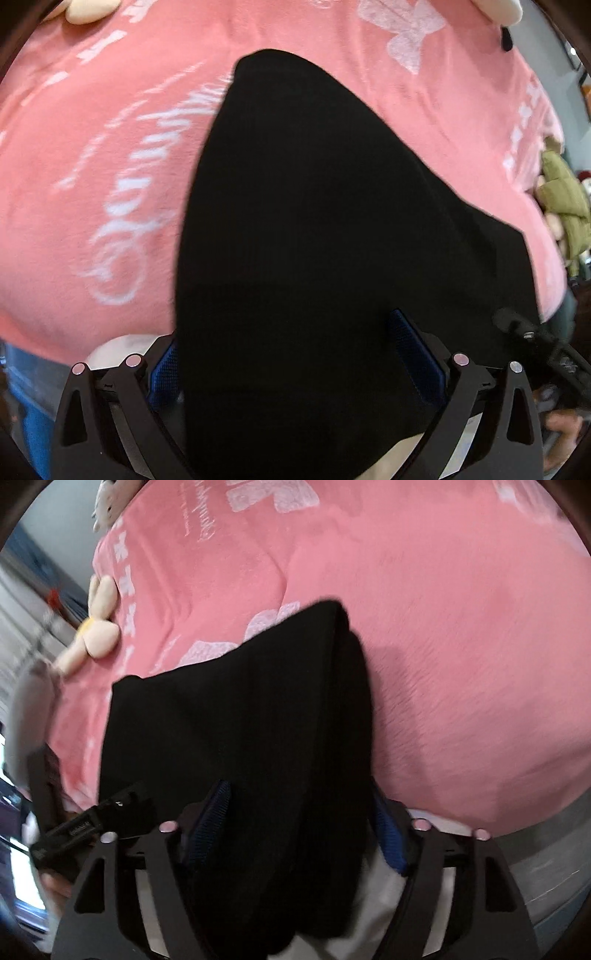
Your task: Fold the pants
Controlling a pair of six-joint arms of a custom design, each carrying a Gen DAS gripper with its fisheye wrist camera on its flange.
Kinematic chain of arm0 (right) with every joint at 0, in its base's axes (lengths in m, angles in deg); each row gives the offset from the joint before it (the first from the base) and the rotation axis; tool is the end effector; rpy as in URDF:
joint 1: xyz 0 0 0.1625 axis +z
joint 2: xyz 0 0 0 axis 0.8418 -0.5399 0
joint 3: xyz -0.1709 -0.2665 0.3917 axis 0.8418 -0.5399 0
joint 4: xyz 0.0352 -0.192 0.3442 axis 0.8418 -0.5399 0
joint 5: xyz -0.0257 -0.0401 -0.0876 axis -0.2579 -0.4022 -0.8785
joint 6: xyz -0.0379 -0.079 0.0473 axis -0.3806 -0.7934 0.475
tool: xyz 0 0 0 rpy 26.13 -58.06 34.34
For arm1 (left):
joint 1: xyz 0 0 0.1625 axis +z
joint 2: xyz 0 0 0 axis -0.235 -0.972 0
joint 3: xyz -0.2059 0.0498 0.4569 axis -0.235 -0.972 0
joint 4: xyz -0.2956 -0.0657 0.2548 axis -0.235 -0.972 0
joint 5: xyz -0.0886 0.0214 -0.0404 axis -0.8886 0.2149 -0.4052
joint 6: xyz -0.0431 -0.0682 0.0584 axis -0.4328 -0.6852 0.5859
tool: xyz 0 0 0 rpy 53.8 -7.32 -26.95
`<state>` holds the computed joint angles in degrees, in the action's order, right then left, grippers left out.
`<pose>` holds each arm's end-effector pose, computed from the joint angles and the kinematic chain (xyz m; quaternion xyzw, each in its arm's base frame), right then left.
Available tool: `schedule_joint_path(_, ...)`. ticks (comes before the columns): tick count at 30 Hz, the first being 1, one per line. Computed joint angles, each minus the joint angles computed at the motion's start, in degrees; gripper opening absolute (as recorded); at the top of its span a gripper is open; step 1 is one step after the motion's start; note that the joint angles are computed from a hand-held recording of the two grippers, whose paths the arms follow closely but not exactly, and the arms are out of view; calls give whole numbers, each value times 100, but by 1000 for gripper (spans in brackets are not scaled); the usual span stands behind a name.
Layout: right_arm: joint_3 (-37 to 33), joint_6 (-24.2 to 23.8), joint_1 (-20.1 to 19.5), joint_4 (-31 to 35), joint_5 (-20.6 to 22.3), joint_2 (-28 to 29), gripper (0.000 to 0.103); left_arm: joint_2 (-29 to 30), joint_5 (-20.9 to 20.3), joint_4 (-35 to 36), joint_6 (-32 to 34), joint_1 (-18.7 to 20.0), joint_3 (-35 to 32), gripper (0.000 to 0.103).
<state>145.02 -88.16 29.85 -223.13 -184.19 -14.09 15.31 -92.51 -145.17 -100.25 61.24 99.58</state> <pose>0.0899 -0.5191 0.2530 0.0375 -0.9599 0.2524 0.1165 -0.2270 -0.5367 0.1258 0.0742 0.9431 -0.2336 0.2245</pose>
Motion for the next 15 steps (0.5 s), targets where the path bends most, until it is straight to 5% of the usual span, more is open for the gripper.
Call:
schedule_joint_path(2,6,93,-35,-42,165,24,45,14,-116,-176,139,24,-7,90)
schedule_joint_path(5,29,116,84,-117,181,1,33,-115,-143,-114,8,-42,17,59)
schedule_joint_path(6,67,154,152,-82,291,-100,33,-242,-130,18,-50,-110,38,38)
schedule_joint_path(7,72,206,204,-23,417,-194,32,-365,-232,63,-70,-154,61,34)
schedule_joint_path(11,179,77,622,279,426,-686,33,-974,-350,620,-292,-576,204,31)
schedule_joint_path(15,520,191,433,561,-83,-759,33,-1158,-560,1124,-720,-702,382,33)
